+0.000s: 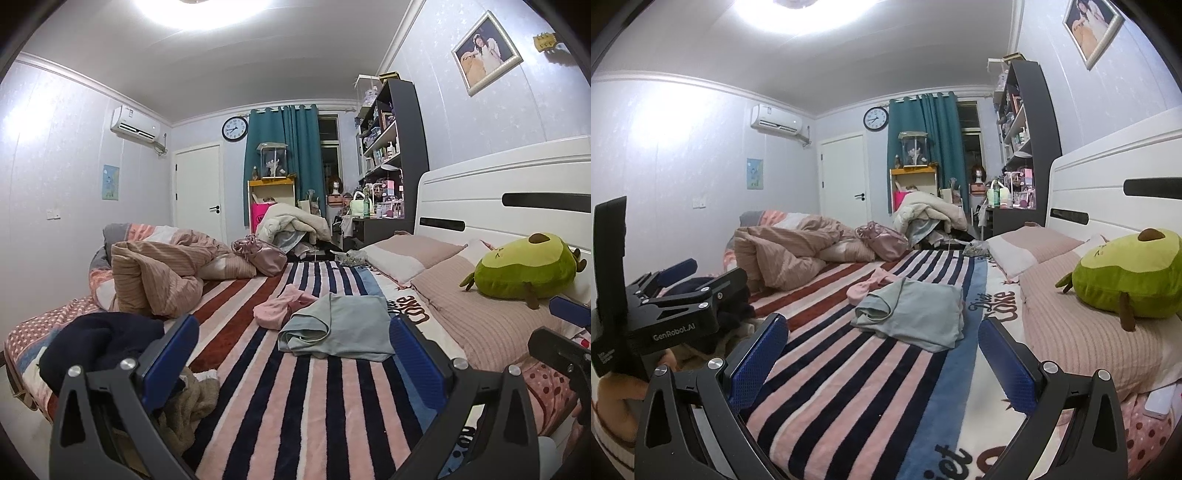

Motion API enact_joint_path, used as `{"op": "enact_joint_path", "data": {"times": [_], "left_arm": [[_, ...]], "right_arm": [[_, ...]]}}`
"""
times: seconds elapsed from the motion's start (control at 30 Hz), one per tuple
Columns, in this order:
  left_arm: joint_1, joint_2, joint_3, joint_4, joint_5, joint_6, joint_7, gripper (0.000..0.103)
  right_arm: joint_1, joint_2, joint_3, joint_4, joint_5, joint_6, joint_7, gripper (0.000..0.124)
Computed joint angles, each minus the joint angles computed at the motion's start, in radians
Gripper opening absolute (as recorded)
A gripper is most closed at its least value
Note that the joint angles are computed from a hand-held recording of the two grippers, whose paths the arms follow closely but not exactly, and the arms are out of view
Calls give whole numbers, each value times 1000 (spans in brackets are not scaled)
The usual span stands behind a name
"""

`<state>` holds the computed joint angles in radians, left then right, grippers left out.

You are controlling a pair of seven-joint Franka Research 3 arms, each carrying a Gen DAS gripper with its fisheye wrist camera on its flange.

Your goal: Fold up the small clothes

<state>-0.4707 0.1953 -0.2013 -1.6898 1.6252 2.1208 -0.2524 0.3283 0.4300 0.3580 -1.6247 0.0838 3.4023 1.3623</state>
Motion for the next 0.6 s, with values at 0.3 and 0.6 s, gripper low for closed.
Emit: {"op": "enact_joint_path", "data": {"times": [0.3,0.6], "left_arm": [[-3,3,1,4,-8,-5,12,102],[5,6,5,4,-14,28,25,102]], "right_arm": [[6,-3,-7,-6,3,1,9,103],[62,-18,-65,-23,53,9,10,103]]}}
